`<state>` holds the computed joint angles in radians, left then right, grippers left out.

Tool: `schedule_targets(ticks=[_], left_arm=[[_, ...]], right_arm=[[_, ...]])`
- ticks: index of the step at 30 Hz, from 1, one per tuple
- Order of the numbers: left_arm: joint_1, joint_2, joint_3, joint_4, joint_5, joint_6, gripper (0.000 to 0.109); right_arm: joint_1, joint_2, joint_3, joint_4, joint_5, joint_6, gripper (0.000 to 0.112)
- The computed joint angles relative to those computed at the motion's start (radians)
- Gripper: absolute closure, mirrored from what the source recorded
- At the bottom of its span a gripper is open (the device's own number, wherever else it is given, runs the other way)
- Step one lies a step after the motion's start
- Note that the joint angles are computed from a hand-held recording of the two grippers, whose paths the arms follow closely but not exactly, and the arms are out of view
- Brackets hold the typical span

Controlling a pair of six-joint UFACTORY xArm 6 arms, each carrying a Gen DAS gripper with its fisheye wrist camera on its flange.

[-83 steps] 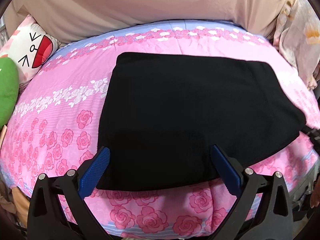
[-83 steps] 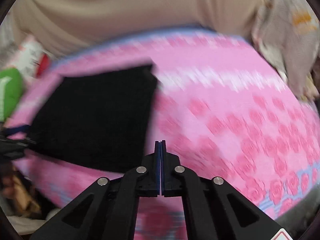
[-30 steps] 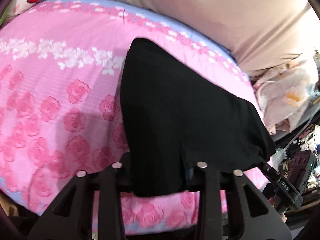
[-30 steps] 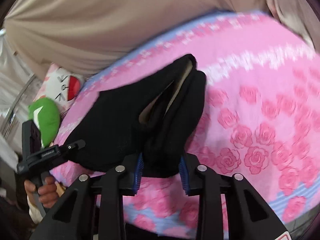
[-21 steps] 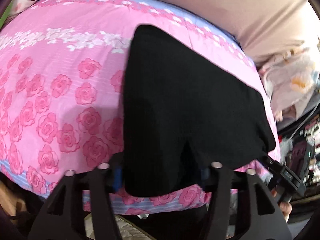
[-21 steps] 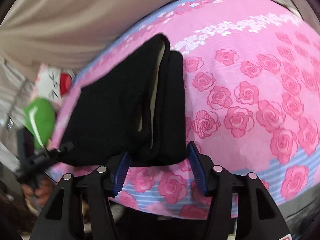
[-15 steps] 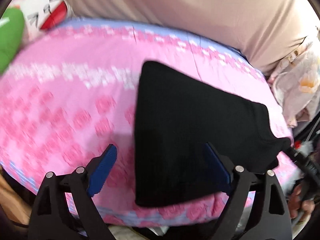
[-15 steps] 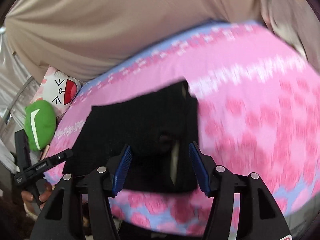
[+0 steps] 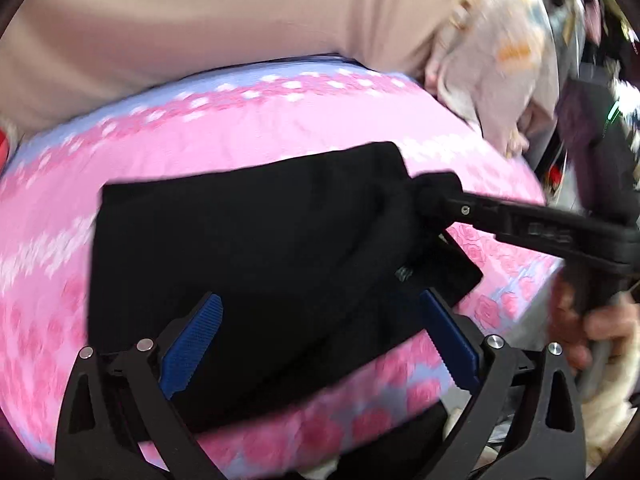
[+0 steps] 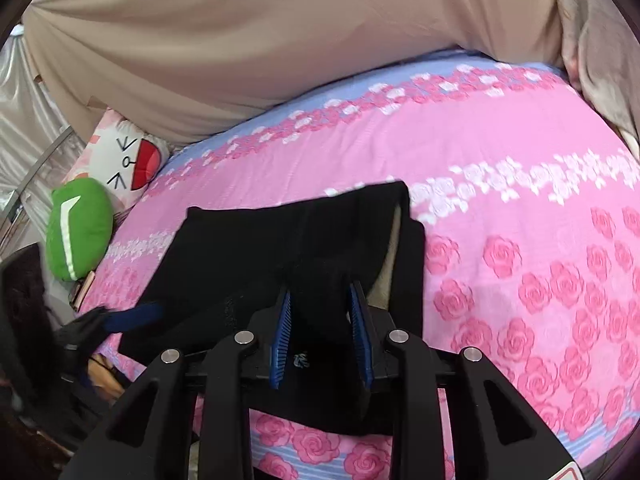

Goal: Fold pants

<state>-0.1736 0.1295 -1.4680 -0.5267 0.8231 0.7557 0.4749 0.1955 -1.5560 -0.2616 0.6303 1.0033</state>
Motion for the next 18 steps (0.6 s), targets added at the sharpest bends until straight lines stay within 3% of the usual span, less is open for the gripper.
schedule_targets(ticks=[1,2,3,4,6,8,11,15,18], left_arm=[[-0.023,0.015,-0.001,0.020,-0.030,-0.007,0.013],[-0.040,0.045,-0.025,0.044,-0.034,-0.024,0.029],[-0.043,0.085,-0.072,0.045,0.004,-0.041,0.051],[-0.032,0.136,-0.144,0.025,0.083,-0.065,0.079],[0.022,0.213,-0.282,-0.085,0.248,-0.086,0.097],[0.067,0.245,-0.365,-0.146,0.316,-0.125,0.103],[0.117,0.234,-0.401,-0.205,0.258,-0.136,0.103],[0.152,0.287,-0.508,-0.213,0.254,-0.201,0.103],[0.166,0.305,-0.544,-0.224,0.281,-0.226,0.103]], right_arm=[[-0.002,-0.006,0.006,0.012,-0.014,-0.013,0.080],[-0.006,-0.017,0.024,0.026,-0.038,-0.016,0.078],[-0.009,-0.025,0.037,0.032,-0.051,-0.013,0.074],[-0.012,-0.043,0.061,0.024,-0.061,0.006,0.068],[-0.019,-0.093,0.131,-0.005,-0.094,0.059,0.065],[-0.022,-0.143,0.202,-0.034,-0.137,0.105,0.065],[-0.008,-0.163,0.209,-0.113,-0.061,0.146,0.065],[-0.012,-0.090,0.154,-0.021,-0.074,0.027,0.065],[-0.007,0.025,0.018,0.028,0.002,-0.082,0.065]])
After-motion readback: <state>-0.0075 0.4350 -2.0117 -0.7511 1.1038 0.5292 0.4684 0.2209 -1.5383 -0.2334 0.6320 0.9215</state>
